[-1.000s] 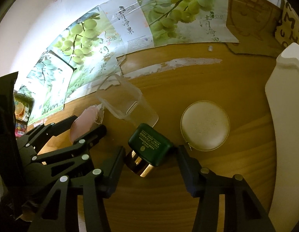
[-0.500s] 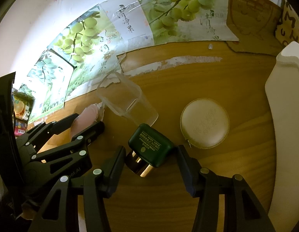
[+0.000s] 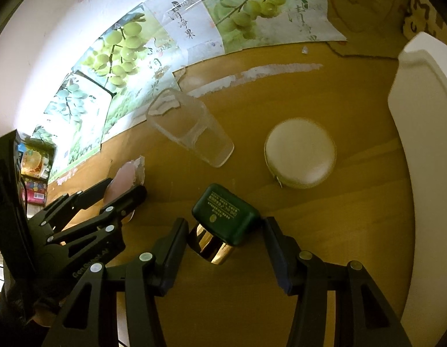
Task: Organize rigid objects
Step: 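Move the left tool to the pink soap dish while the right tool approaches the green-gold cylinder, then close the left tool on the pink soap dish while the right tool closes on the cylinder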
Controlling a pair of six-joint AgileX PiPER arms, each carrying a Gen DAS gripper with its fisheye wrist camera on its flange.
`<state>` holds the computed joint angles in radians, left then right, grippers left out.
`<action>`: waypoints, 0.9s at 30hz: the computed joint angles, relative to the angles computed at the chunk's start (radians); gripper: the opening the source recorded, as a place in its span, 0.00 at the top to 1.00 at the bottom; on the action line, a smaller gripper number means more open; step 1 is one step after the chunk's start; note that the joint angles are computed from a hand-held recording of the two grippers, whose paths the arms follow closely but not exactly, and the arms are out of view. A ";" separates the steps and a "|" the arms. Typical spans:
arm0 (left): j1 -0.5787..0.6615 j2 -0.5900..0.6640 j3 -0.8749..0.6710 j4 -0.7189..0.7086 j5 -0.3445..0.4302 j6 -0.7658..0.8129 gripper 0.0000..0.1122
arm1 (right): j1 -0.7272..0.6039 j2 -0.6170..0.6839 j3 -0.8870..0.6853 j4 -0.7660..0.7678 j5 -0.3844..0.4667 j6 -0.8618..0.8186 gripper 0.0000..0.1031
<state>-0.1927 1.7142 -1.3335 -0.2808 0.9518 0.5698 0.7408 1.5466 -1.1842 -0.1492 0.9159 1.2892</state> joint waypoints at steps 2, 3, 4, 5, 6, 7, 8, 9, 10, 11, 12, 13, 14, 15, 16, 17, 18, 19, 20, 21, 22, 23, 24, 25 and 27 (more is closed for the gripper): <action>0.014 -0.019 0.020 -0.006 0.006 0.009 0.47 | 0.022 -0.008 -0.002 -0.008 0.015 0.024 0.48; 0.021 -0.031 0.033 -0.010 0.009 0.016 0.47 | 0.034 -0.010 -0.004 -0.014 0.023 0.036 0.48; 0.030 -0.042 0.044 -0.016 0.014 0.023 0.47 | 0.045 -0.013 -0.007 -0.018 0.030 0.047 0.49; 0.040 -0.053 0.053 -0.023 0.023 0.032 0.47 | 0.059 -0.019 -0.006 -0.023 0.033 0.062 0.57; 0.050 -0.066 0.066 -0.031 0.030 0.039 0.47 | 0.068 -0.023 -0.007 -0.027 0.039 0.072 0.61; 0.059 -0.078 0.078 -0.039 0.036 0.045 0.47 | 0.084 -0.029 -0.010 -0.036 0.048 0.091 0.61; 0.069 -0.093 0.091 -0.046 0.044 0.051 0.47 | 0.093 -0.031 -0.013 -0.042 0.054 0.101 0.62; 0.073 -0.102 0.099 -0.048 0.050 0.052 0.47 | 0.104 -0.033 -0.017 -0.049 0.061 0.113 0.67; 0.084 -0.118 0.113 -0.055 0.060 0.059 0.47 | 0.123 -0.037 -0.021 -0.062 0.073 0.132 0.70; 0.088 -0.127 0.120 -0.059 0.067 0.059 0.47 | 0.130 -0.037 -0.025 -0.065 0.080 0.138 0.70; 0.100 -0.139 0.128 -0.067 0.079 0.067 0.47 | 0.143 -0.037 -0.029 -0.068 0.090 0.148 0.70; 0.113 -0.153 0.138 -0.076 0.091 0.075 0.47 | 0.151 -0.035 -0.032 -0.069 0.094 0.156 0.70; 0.125 -0.168 0.149 -0.083 0.102 0.084 0.47 | 0.163 -0.034 -0.033 -0.072 0.099 0.170 0.70; 0.136 -0.182 0.157 -0.088 0.111 0.093 0.47 | 0.173 -0.033 -0.034 -0.072 0.102 0.183 0.70; 0.149 -0.200 0.169 -0.093 0.120 0.104 0.47 | 0.186 -0.036 -0.032 -0.073 0.104 0.199 0.70; 0.160 -0.216 0.179 -0.097 0.127 0.114 0.47 | 0.201 -0.036 -0.030 -0.079 0.106 0.219 0.70; 0.170 -0.227 0.182 -0.102 0.137 0.123 0.47 | 0.218 -0.036 -0.029 -0.084 0.109 0.239 0.70; 0.181 -0.237 0.186 -0.107 0.148 0.133 0.47 | 0.230 -0.035 -0.029 -0.086 0.111 0.255 0.70; 0.194 -0.249 0.192 -0.112 0.159 0.144 0.47 | 0.246 -0.039 -0.024 -0.090 0.110 0.278 0.70; 0.211 -0.264 0.200 -0.121 0.173 0.159 0.47 | 0.259 -0.042 -0.019 -0.091 0.105 0.296 0.70; 0.221 -0.272 0.203 -0.125 0.182 0.167 0.47 | 0.268 -0.043 -0.017 -0.090 0.102 0.309 0.70; 0.237 -0.287 0.210 -0.129 0.193 0.179 0.47 | 0.280 -0.044 -0.014 -0.091 0.101 0.325 0.70; 0.250 -0.300 0.217 -0.133 0.203 0.188 0.47 | 0.292 -0.045 -0.014 -0.092 0.104 0.339 0.70; 0.260 -0.309 0.222 -0.136 0.210 0.195 0.47 | 0.300 -0.046 -0.014 -0.092 0.105 0.348 0.70; 0.283 -0.332 0.230 -0.145 0.233 0.205 0.47 | 0.319 -0.047 -0.021 -0.097 0.116 0.368 0.70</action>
